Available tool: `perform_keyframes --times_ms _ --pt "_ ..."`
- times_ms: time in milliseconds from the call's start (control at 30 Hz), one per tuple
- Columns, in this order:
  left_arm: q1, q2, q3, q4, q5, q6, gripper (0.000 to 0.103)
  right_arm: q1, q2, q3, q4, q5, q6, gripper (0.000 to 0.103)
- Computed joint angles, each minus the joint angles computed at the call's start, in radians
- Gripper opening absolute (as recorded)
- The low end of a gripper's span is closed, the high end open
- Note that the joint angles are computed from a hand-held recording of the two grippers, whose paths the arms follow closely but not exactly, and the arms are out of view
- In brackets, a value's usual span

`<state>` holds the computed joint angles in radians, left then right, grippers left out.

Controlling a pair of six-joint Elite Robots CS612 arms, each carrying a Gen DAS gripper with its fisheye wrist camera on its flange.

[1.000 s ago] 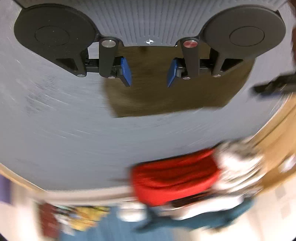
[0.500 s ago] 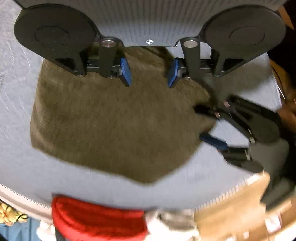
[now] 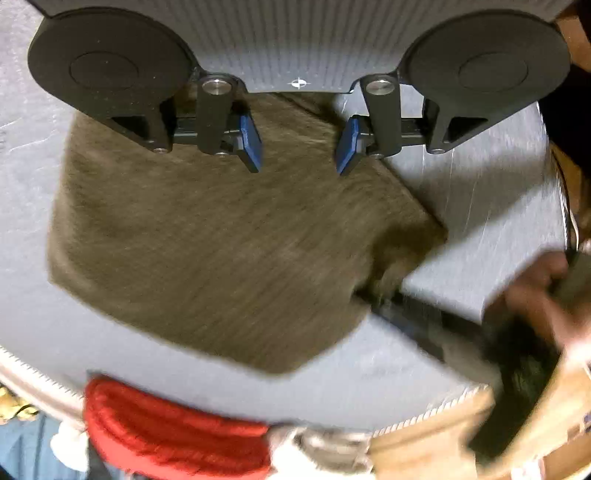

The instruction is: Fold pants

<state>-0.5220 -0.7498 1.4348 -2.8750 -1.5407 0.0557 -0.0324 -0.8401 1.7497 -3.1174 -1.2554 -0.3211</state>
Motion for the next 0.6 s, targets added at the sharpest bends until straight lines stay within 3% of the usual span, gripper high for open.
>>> perform_keyframes --times_ms 100,167,267,367,433,500,533,600 --pt "-0.005 -0.027 0.051 -0.124 -0.017 0.009 0.038 -0.011 -0.009 0.02 -0.111 -0.028 0.099 0.049" --pt "-0.006 -0.038 0.076 -0.186 -0.067 0.023 0.038 -0.025 -0.017 0.046 -0.179 -0.056 0.188 0.052" --pt "-0.01 -0.042 0.091 -0.218 -0.159 0.061 0.038 -0.031 -0.025 0.061 -0.192 -0.127 0.289 0.059" --pt "-0.018 -0.043 0.105 -0.181 -0.227 0.133 0.039 -0.02 -0.014 0.035 -0.055 -0.219 0.282 0.064" --pt "-0.029 -0.038 0.097 -0.083 -0.232 0.194 0.039 -0.011 0.0 0.022 0.006 -0.255 0.261 0.064" --pt "-0.047 -0.031 0.095 -0.003 -0.177 0.267 0.041 -0.008 0.009 0.016 0.001 -0.263 0.26 0.064" --pt "-0.056 -0.033 0.111 -0.025 -0.151 0.314 0.042 -0.008 0.009 0.015 0.005 -0.262 0.27 0.064" --pt "-0.062 -0.041 0.114 -0.019 -0.137 0.315 0.043 -0.009 0.011 0.009 0.013 -0.255 0.282 0.065"
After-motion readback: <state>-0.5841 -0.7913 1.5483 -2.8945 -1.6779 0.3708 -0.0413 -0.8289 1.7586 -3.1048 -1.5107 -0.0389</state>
